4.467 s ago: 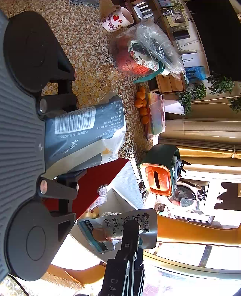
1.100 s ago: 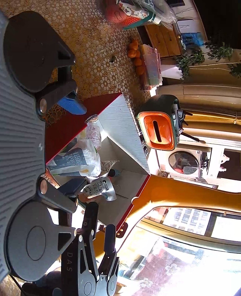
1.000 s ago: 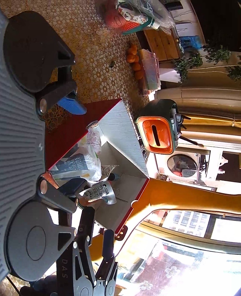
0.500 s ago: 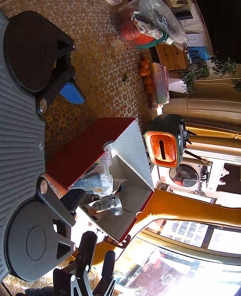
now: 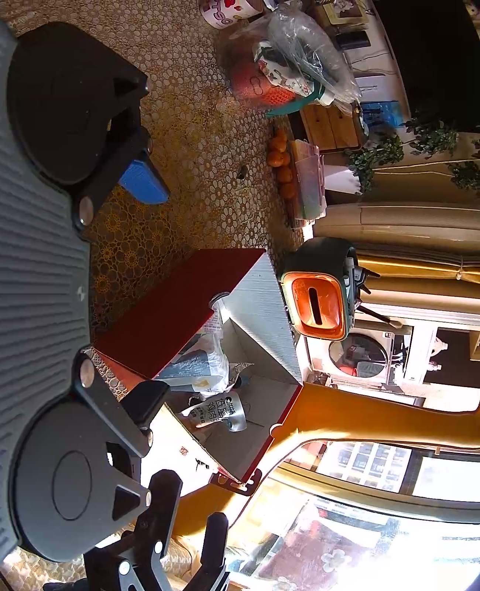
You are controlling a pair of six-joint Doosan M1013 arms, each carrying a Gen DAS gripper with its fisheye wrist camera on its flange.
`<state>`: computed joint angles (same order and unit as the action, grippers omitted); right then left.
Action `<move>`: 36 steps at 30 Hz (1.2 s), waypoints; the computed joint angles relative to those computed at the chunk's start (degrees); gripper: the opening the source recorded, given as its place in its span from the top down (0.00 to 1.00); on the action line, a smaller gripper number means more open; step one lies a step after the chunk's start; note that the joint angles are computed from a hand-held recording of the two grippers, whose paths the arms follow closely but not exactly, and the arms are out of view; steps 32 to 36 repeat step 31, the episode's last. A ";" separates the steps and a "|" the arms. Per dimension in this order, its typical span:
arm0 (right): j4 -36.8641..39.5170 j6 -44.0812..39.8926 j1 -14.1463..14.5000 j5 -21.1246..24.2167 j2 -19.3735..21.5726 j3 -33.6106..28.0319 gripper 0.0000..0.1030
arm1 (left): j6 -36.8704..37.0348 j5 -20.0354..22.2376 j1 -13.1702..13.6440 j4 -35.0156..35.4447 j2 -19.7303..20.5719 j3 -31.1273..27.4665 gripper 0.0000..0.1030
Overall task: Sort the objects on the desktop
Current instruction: 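Withdraw both tools from the box back over the table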
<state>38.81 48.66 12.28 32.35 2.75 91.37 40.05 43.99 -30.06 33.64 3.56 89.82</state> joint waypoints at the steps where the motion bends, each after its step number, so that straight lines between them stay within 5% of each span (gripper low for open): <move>1: -0.15 0.29 0.04 -0.18 -0.17 0.17 0.00 | 0.12 0.04 -0.12 -0.09 -0.15 0.13 0.00; 21: -1.95 5.59 0.25 -0.92 -1.79 2.07 0.00 | -2.50 3.28 -2.90 3.98 -2.19 2.41 0.00; 36: -5.00 9.35 1.06 -1.13 -2.26 2.52 0.00 | -0.89 2.77 -2.09 0.55 -3.54 3.95 0.00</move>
